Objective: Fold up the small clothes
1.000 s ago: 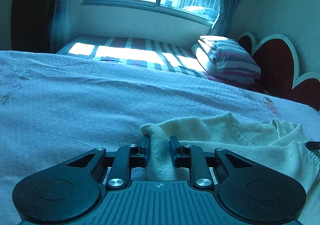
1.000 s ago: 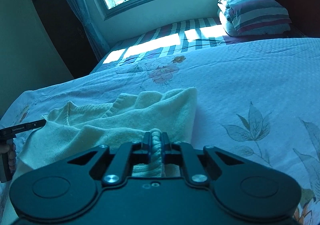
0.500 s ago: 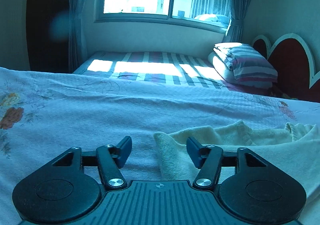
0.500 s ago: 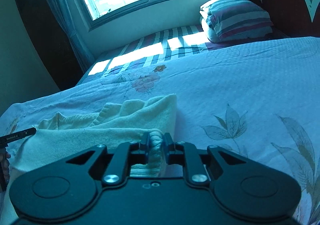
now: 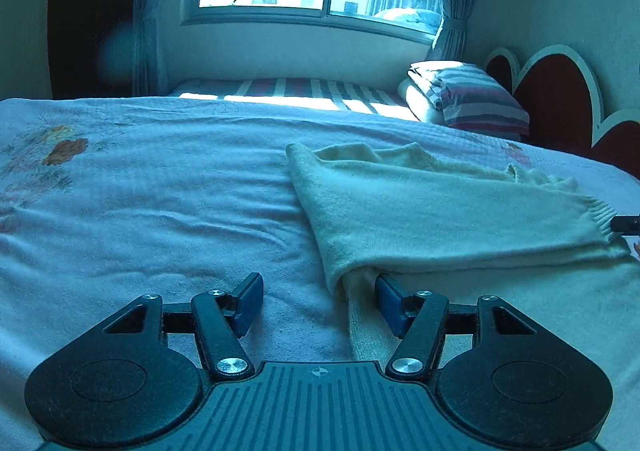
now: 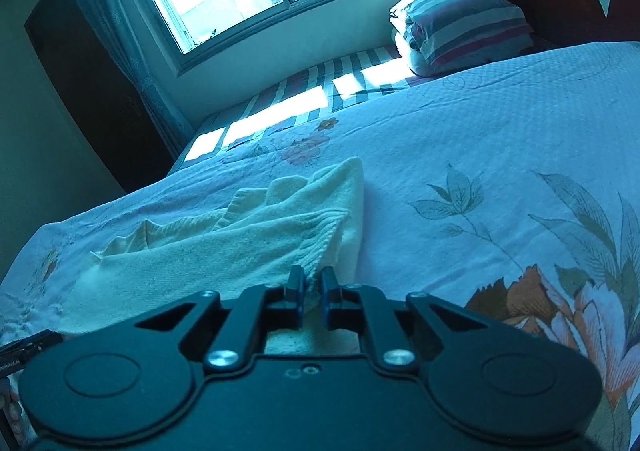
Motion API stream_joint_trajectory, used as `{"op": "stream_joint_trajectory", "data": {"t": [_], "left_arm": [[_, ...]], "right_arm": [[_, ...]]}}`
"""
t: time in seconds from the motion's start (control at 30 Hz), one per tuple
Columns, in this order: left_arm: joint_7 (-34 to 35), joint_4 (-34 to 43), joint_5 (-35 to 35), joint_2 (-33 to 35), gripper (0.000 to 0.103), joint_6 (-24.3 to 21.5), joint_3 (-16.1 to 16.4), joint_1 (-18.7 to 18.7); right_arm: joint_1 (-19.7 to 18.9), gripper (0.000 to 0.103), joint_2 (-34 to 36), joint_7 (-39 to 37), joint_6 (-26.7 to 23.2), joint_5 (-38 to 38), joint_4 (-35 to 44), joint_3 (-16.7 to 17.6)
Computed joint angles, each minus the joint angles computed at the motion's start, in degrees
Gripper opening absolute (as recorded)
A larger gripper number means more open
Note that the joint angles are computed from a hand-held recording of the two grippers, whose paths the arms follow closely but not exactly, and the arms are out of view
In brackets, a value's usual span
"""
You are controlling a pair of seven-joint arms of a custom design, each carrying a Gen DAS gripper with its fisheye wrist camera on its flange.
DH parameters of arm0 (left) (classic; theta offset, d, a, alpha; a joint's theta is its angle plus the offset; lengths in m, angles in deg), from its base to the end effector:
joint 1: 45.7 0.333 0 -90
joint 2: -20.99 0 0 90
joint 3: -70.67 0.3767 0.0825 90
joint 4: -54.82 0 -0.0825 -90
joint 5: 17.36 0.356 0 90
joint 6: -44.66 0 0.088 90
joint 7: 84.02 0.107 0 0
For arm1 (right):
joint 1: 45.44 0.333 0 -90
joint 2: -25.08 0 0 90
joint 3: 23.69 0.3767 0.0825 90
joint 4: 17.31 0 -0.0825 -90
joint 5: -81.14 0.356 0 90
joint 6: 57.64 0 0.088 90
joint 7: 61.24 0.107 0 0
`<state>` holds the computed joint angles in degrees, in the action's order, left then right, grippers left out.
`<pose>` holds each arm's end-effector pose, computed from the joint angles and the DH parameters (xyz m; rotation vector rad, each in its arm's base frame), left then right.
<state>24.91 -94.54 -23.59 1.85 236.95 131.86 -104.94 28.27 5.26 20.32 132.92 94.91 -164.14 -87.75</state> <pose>0.4491 0.0646 0.4927 -1.6507 1.7518 -0.9829 0.4656 0.0107 0.4961 -1.5264 1.6377 -0.4159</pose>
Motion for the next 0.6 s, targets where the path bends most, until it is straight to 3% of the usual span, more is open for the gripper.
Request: {"op": "stream_joint_trajectory", "data": {"t": [0.13, 0.27, 0.37, 0.43, 0.5, 0.57, 0.6], "left_arm": [[-3.9, 0.8, -0.8, 3.1, 0.062, 3.3, 0.7, -0.3], [-6.7, 0.8, 1.2, 4.5, 0.062, 3.6, -0.1, 2.2], [-8.6, 0.9, 3.3, 4.8, 0.062, 2.9, 1.1, 1.8], [-9.5, 1.1, 4.8, 5.4, 0.062, 2.2, 0.8, 2.5], [-10.1, 1.7, 6.1, 5.5, 0.062, 1.2, 0.7, 2.9], [-9.6, 2.0, 6.4, 4.9, 0.062, -0.5, 0.6, 3.2], [-8.4, 1.9, 6.4, 4.0, 0.062, -2.1, -1.6, 5.4]], "right_arm": [[-0.1, 0.007, 2.1, 0.1, -1.2, 1.2, 0.7, 0.1], [-4.8, 0.006, 0.2, 1.5, 1.2, 0.2, -0.9, 5.3], [-8.7, 0.006, 0.2, 3.2, -1.0, -0.3, -1.3, 8.8], [-9.4, 0.006, 2.5, 3.8, -2.6, 0.6, -1.0, 8.8], [-6.5, 0.007, 2.2, 3.6, -1.6, 2.0, -1.3, 6.2], [-7.9, 0.007, 2.2, 3.6, -1.6, 1.7, -1.5, 7.7], [-8.7, 0.006, 2.2, 3.6, -2.8, 1.6, -1.3, 8.3]]}}
